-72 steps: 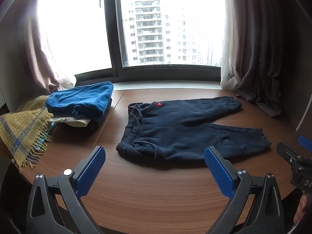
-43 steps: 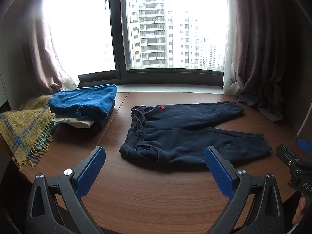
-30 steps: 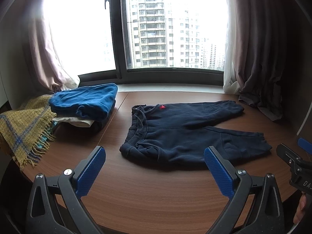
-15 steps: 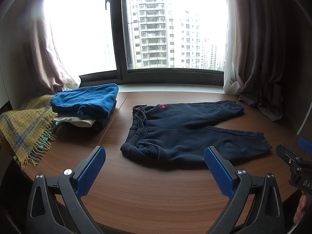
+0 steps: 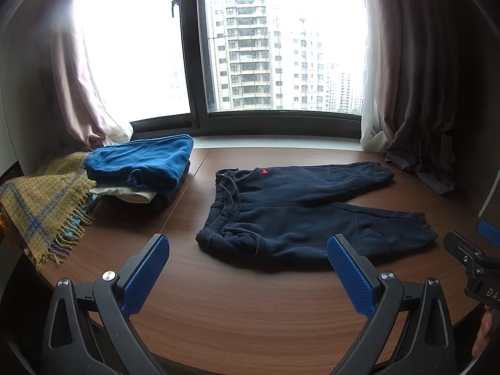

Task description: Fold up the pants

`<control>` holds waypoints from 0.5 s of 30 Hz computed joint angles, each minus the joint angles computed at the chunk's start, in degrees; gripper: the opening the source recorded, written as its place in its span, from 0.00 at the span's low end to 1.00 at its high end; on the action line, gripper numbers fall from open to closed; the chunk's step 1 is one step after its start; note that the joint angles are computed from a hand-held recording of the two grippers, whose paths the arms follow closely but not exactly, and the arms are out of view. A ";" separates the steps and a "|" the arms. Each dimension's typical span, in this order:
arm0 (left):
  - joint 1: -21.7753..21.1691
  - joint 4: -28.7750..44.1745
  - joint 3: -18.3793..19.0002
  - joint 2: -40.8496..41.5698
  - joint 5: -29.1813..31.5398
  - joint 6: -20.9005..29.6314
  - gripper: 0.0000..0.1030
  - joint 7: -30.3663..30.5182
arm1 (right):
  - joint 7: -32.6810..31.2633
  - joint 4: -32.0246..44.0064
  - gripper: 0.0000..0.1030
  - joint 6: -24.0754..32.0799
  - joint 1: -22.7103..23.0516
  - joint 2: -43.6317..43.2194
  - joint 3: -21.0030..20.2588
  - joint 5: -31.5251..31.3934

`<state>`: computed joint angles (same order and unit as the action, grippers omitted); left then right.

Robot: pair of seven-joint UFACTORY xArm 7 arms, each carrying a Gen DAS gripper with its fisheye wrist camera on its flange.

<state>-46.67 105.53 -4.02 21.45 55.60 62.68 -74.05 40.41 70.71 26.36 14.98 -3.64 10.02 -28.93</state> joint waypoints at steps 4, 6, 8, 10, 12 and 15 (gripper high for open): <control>0.06 0.27 0.02 0.17 -0.29 0.30 1.00 0.02 | -0.75 -0.04 0.99 -0.05 0.08 0.09 -0.07 0.60; -0.02 0.43 0.14 0.26 -0.29 0.77 1.00 -0.05 | -0.93 0.05 0.99 -0.05 0.12 0.21 -0.07 0.72; -0.12 0.37 0.22 0.22 -0.28 1.40 1.00 -0.24 | -1.16 0.11 0.99 -0.04 0.22 0.32 -0.08 1.02; -0.11 0.18 0.26 0.11 -0.32 1.98 1.00 -0.48 | -1.40 0.37 0.99 0.12 0.43 0.62 -0.02 1.32; 0.31 -0.81 0.10 -0.53 -0.69 1.51 1.00 -0.94 | -1.88 0.66 0.99 0.00 0.67 1.02 -0.05 1.68; 1.19 -2.36 -0.22 -1.56 -1.47 0.79 1.00 -2.81 | -2.67 1.23 0.99 -0.15 1.07 1.70 -0.18 2.31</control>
<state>-45.48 103.17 -4.24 19.89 54.13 63.47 -76.86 37.74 71.93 26.21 16.05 -1.94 9.84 -26.61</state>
